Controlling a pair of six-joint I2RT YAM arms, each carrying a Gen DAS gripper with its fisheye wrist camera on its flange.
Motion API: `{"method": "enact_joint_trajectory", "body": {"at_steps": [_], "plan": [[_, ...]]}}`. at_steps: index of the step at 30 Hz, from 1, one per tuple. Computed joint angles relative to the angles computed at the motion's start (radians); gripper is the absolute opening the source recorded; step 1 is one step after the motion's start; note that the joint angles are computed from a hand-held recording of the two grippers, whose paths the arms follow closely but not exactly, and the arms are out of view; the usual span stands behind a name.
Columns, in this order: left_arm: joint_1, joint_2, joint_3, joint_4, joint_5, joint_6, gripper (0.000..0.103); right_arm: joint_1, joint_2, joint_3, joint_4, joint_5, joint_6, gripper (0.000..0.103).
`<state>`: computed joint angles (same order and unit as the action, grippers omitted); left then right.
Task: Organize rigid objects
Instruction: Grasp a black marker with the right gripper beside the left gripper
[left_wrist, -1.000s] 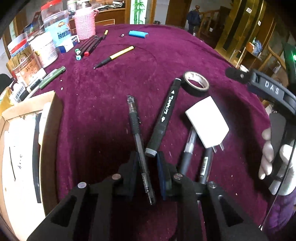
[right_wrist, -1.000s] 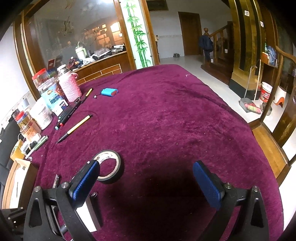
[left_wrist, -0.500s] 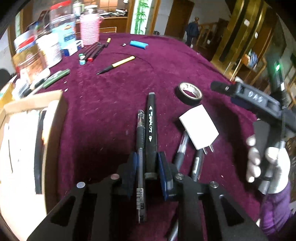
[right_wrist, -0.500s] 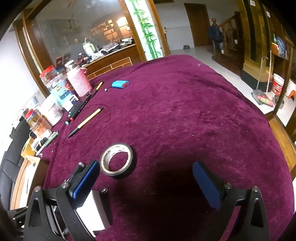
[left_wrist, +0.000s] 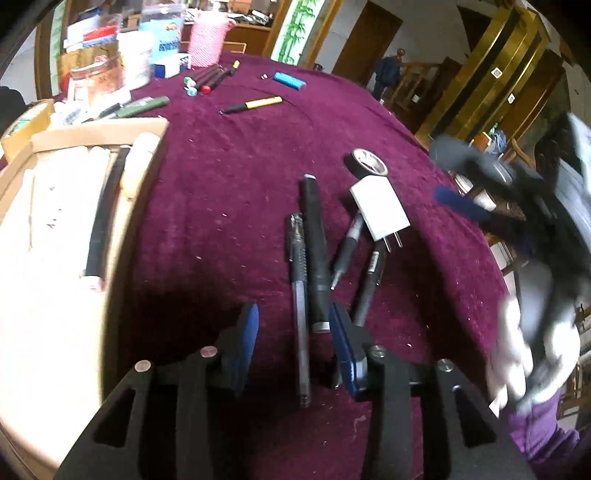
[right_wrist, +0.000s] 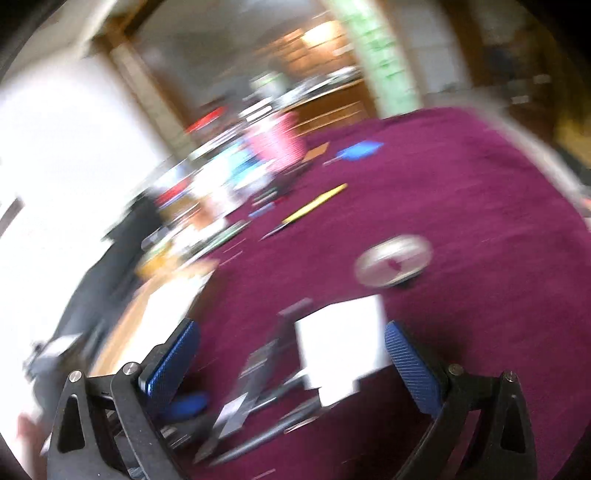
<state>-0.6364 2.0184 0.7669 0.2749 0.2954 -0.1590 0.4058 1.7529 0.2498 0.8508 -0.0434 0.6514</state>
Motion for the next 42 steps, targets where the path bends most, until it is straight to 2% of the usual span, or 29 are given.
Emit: {"method": "enact_joint_trajectory", "body": {"at_steps": [2,3,4,7,8,9,10,13,17,20,25,31,33,34,35,36,38,42], "plan": [[0.007,-0.013,-0.021,0.016,0.014,-0.002,0.039,0.045,0.091,0.109,-0.077,-0.038,0.020,0.088],[0.010,-0.024,-0.038,0.027,0.023,-0.005,0.039,0.053,0.126,0.163,-0.137,-0.032,0.023,0.065],[0.013,-0.033,-0.052,0.035,0.029,-0.005,0.040,0.055,0.153,0.207,-0.191,-0.022,0.029,0.048],[0.023,-0.068,-0.102,0.064,0.034,0.001,0.040,0.062,0.239,0.338,-0.356,0.064,0.056,0.042],[0.029,-0.080,-0.121,0.077,0.031,0.004,0.040,0.078,0.271,0.391,-0.433,0.123,0.059,0.041],[0.035,-0.086,-0.131,0.083,0.033,0.008,0.040,0.091,0.286,0.410,-0.455,0.158,0.061,0.035],[0.041,-0.090,-0.139,0.090,0.037,0.011,0.041,0.098,0.286,0.422,-0.480,0.189,0.054,0.032],[0.060,-0.092,-0.153,0.101,0.052,0.017,0.043,0.161,0.285,0.492,-0.654,0.319,0.052,0.029],[0.066,-0.086,-0.159,0.118,0.065,0.020,0.043,0.190,0.310,0.549,-0.743,0.383,0.044,0.029],[0.055,-0.075,-0.148,0.115,0.063,0.013,0.043,0.200,0.313,0.536,-0.718,0.417,0.016,0.027],[0.021,-0.068,-0.123,0.097,0.027,0.013,0.043,0.167,0.237,0.379,-0.583,0.352,0.053,0.022],[-0.085,0.080,0.085,-0.009,-0.091,0.027,0.042,0.128,0.198,0.241,-0.394,0.272,0.098,0.018],[-0.123,0.123,0.133,-0.007,-0.176,0.049,0.033,0.108,0.180,0.189,-0.318,0.237,0.107,0.018],[-0.138,0.133,0.151,-0.017,-0.228,0.060,0.021,0.104,0.176,0.176,-0.298,0.229,0.109,0.018],[-0.132,0.134,0.155,-0.023,-0.222,0.055,0.011,0.100,0.162,0.154,-0.273,0.224,0.111,0.018],[-0.103,0.133,0.153,-0.020,-0.167,0.043,0.009,0.101,0.155,0.142,-0.262,0.226,0.113,0.018],[-0.051,0.127,0.135,-0.006,-0.081,0.022,0.009,0.097,0.132,0.114,-0.233,0.218,0.120,0.018],[0.002,0.065,0.044,0.073,-0.030,0.004,0.009,0.103,0.095,0.090,-0.204,0.194,0.129,0.017]]}}
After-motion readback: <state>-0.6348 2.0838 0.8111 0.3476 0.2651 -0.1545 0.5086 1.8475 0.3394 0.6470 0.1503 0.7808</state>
